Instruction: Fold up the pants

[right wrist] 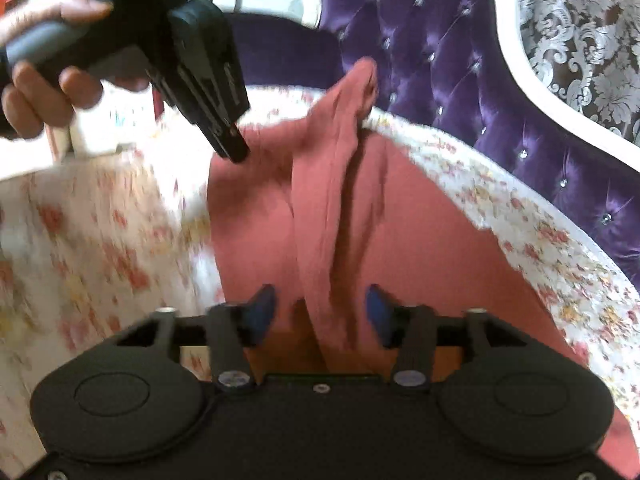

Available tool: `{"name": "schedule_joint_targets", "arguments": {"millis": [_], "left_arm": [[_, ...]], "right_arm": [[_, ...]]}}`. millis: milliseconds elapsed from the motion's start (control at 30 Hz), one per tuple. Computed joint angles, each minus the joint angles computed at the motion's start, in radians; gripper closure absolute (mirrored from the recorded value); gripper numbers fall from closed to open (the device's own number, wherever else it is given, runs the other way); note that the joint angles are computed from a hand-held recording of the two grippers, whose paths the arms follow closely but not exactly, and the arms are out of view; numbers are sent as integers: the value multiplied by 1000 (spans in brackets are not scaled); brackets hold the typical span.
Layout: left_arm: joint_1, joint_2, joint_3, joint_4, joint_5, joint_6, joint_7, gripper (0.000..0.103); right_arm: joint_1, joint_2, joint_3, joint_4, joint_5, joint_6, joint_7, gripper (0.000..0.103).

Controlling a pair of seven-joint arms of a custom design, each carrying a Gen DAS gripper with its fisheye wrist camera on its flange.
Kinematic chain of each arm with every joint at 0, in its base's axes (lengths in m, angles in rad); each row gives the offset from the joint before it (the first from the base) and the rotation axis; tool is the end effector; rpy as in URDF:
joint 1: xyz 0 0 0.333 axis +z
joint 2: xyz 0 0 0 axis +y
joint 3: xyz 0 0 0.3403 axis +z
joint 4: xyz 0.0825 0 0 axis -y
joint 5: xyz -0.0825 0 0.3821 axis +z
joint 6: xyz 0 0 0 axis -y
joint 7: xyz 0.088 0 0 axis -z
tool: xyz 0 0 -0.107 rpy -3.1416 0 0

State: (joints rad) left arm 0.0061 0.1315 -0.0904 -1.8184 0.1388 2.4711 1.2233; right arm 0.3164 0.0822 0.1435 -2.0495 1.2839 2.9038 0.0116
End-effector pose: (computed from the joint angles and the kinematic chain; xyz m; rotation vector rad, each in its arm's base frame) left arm 0.6393 -0.0513 0.5461 -2.0937 1.7447 -0.5363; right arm 0.5572 0.2092 0.4799 -2.0848 0.7819 -0.5230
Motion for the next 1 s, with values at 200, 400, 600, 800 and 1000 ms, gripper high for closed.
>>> {"name": "schedule_joint_targets", "arguments": {"millis": [200, 400, 600, 800, 1000], "left_arm": [[-16, 107, 4, 193, 25, -5, -15, 56], [-51, 256, 18, 412, 30, -109, -41, 48], [-88, 342, 47, 520, 125, -249, -114, 94], [-53, 271, 34, 423, 109, -186, -94, 96], [-4, 153, 16, 299, 43, -108, -14, 97]], "right_arm": [[11, 52, 17, 45, -92, 24, 87, 45], [-2, 59, 44, 30, -111, 37, 83, 46], [-8, 69, 49, 30, -130, 37, 144, 46], [-1, 78, 57, 26, -198, 92, 244, 68], [-46, 55, 103, 43, -72, 120, 178, 86]]}}
